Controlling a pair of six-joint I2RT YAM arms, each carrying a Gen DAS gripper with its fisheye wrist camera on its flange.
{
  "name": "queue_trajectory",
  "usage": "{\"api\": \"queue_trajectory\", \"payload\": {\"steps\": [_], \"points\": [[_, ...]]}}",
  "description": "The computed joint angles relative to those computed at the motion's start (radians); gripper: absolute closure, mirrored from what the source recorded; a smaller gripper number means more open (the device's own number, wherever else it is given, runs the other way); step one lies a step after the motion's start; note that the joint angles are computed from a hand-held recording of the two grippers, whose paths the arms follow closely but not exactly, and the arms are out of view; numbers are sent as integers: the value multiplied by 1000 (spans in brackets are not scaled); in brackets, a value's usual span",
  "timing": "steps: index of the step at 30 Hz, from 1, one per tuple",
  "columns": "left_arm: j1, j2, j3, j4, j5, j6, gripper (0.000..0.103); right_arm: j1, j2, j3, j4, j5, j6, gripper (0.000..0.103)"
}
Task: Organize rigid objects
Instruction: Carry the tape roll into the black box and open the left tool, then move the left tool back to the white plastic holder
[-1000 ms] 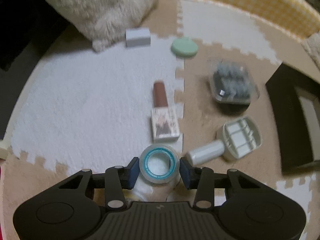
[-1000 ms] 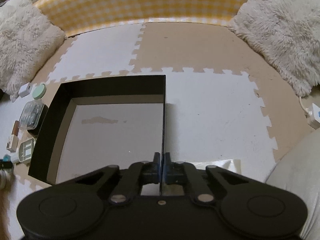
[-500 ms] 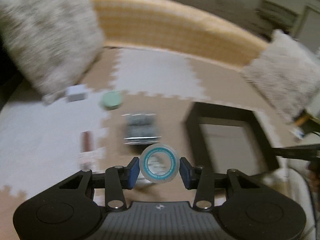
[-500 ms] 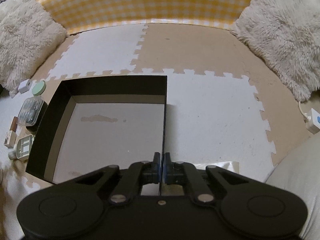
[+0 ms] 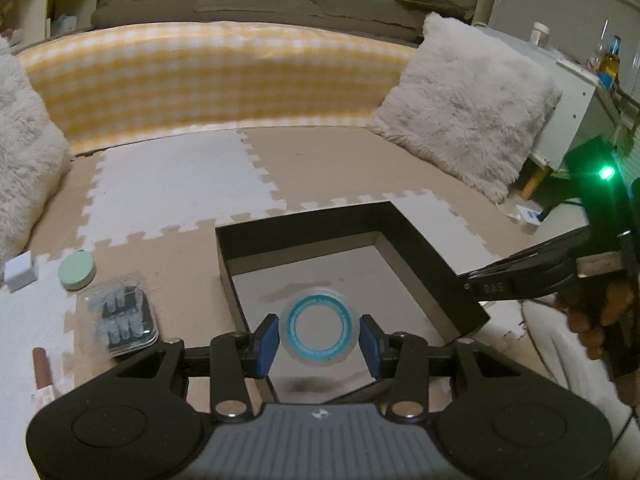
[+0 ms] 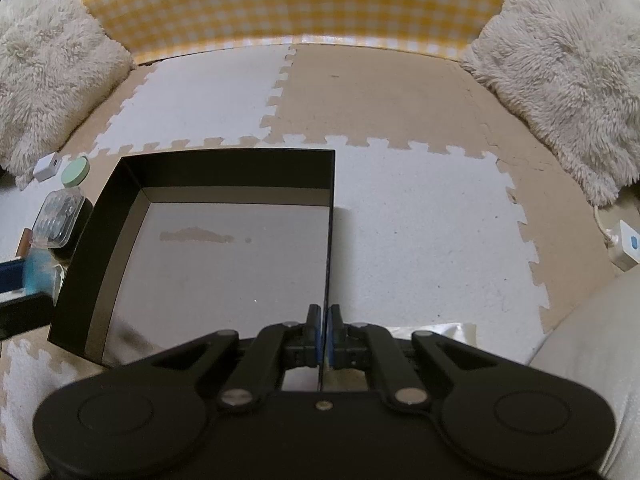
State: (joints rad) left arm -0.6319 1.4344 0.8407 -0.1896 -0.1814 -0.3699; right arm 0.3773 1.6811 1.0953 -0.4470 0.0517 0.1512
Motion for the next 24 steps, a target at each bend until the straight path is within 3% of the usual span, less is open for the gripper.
{"api": "queue_trajectory", "payload": {"steps": [3,4,14,24], "points": [[1,24,4,-22,-12,-5,37,-1,-1,-2,2,-2,0,100],[0,26,5,-34,-13,-10,34,-2,-2,-2,1,-3,0,100],[-2,-2,7,-119,41,-27,12,-3,-3,-5,6,-10,0,100],[-32,-66,-6,-185,13,-84,0,-4,-7,-10,10,-13,6,99]]}}
